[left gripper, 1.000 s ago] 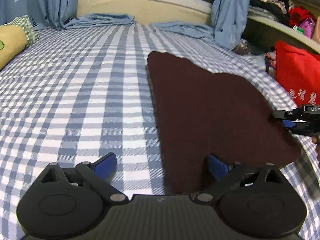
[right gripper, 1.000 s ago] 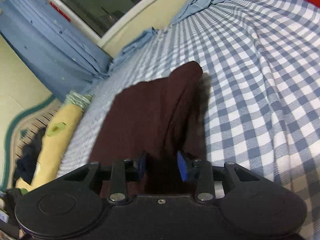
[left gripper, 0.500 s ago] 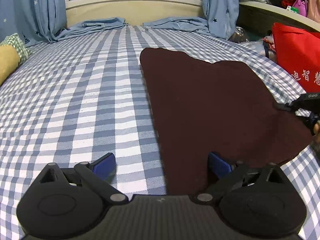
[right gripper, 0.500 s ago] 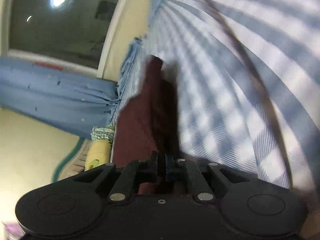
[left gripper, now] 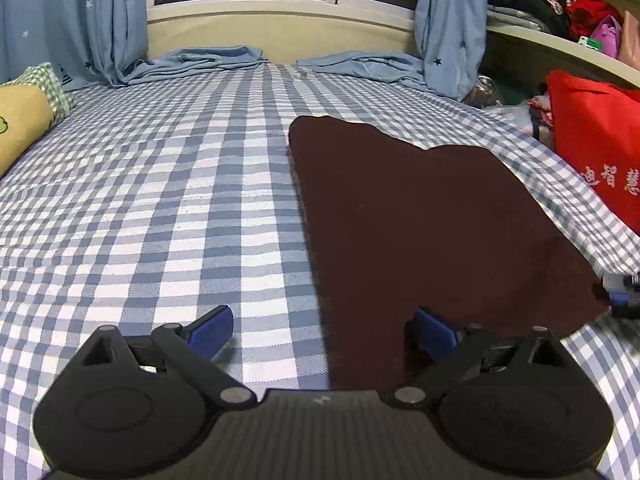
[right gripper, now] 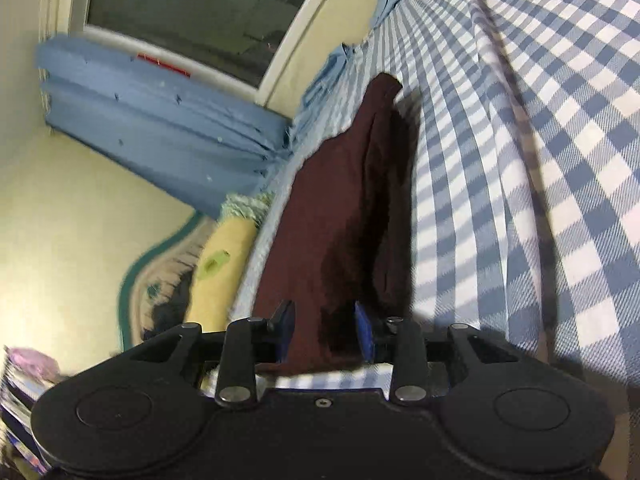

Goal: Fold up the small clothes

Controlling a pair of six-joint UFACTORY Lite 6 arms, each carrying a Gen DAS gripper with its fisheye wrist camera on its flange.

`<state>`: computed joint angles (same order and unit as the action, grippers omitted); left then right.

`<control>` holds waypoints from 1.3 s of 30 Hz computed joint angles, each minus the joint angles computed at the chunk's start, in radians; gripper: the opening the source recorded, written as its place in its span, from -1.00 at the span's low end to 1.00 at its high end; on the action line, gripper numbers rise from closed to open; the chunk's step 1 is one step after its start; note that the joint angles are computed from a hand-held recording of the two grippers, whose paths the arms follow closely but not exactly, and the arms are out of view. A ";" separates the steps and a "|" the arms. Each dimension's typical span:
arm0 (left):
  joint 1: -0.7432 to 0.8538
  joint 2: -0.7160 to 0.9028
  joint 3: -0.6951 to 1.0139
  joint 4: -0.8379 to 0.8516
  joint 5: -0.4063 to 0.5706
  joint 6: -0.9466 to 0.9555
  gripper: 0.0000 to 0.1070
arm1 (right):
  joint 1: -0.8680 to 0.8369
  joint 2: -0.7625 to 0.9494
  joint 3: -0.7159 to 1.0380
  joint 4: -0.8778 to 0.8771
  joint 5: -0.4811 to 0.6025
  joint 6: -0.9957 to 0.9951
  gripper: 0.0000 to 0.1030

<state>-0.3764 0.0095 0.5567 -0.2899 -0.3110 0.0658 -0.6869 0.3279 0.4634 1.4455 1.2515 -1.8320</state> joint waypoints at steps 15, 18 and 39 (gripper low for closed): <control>0.054 0.010 -0.050 0.147 -0.027 -0.104 0.85 | -0.136 -0.057 -0.111 -0.041 -0.121 -0.064 -1.00; 0.043 -0.072 -0.095 0.099 -0.032 -0.051 0.82 | -0.214 -0.160 -0.104 -0.121 -0.085 0.025 -0.25; 0.097 0.061 -0.042 0.341 -0.095 -0.215 0.89 | 0.461 0.488 0.871 0.476 -0.317 0.339 -0.80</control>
